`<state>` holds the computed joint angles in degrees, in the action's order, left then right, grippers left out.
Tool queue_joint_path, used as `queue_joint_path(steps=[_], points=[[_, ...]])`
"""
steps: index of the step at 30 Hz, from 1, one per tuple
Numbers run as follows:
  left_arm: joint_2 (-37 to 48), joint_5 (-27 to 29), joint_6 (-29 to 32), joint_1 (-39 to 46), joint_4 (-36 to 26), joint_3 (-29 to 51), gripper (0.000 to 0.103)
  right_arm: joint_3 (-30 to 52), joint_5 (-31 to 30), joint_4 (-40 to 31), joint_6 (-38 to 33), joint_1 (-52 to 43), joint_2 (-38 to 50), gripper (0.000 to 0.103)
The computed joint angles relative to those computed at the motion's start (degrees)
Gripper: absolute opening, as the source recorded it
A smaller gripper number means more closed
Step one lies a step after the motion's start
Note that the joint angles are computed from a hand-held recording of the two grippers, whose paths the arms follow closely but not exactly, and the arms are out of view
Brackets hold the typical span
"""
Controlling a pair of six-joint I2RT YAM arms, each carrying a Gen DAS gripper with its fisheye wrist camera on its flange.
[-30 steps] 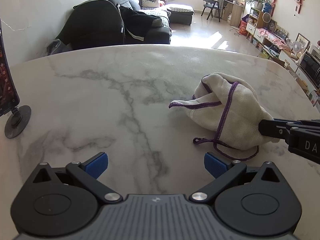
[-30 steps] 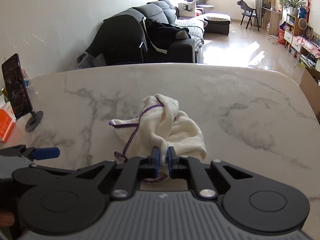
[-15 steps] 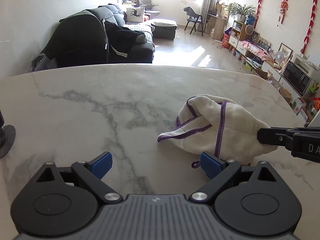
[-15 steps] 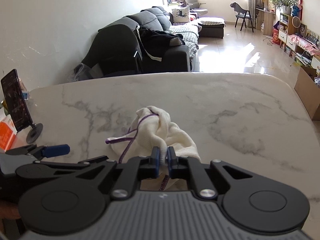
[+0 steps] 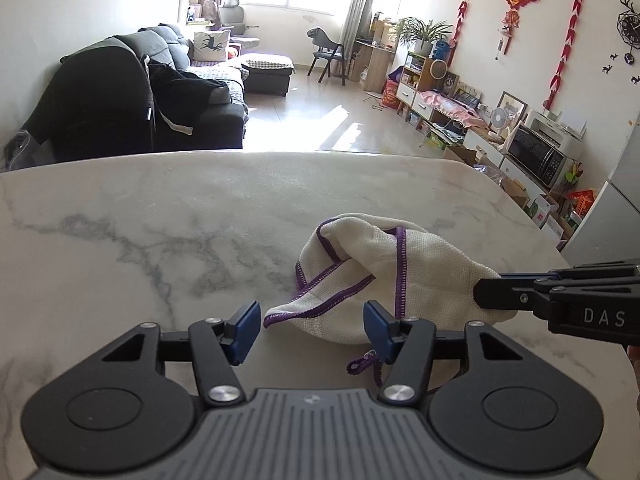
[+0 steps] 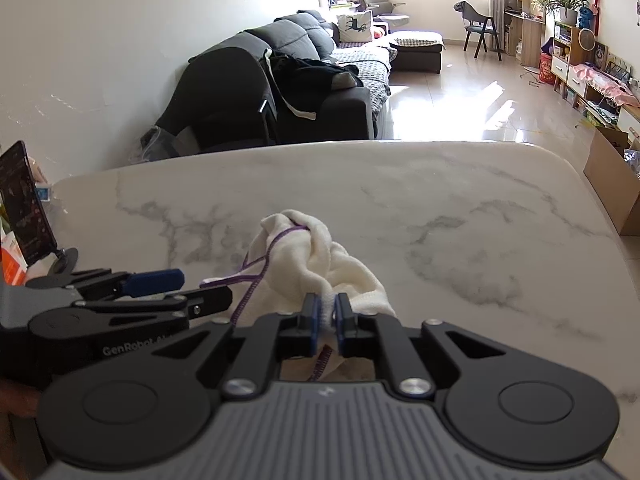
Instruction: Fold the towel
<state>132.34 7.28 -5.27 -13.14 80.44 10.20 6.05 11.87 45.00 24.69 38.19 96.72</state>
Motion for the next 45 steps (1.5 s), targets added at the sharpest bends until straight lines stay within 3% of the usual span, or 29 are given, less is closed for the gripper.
queue_joint_path(steps=[2,4,7,14,22,26,32,45], points=[[1.2,1.0,-0.2,0.4,0.2,0.9,0.032,0.0,0.1,0.1,0.1,0.0,0.1,0.01],[0.7,2.7,-1.0,1.5,-2.6,1.8,0.013,0.1,0.1,0.0,0.1,-0.2,0.3,0.011],[0.9,5.4,-2.3,2.9,-5.0,2.8,0.008,0.2,0.2,0.1,0.0,-0.5,0.5,0.013],[1.4,6.9,-4.3,4.5,-7.0,3.8,0.005,-0.6,1.5,0.0,0.4,0.3,-0.3,0.021],[2.3,7.8,-6.3,5.1,-5.8,4.0,0.005,-3.0,7.1,2.6,-1.6,6.6,-1.9,0.048],[1.7,7.9,-6.7,5.4,-6.4,3.9,0.005,-4.2,8.6,3.5,-4.1,10.4,-3.3,0.045],[1.4,8.8,-7.0,6.0,-6.8,3.7,0.004,-3.0,6.9,3.2,-7.6,15.0,-1.8,0.031],[3.2,8.1,-3.2,5.4,-3.7,2.7,0.003,4.3,3.2,0.8,-6.7,10.3,10.0,0.034]])
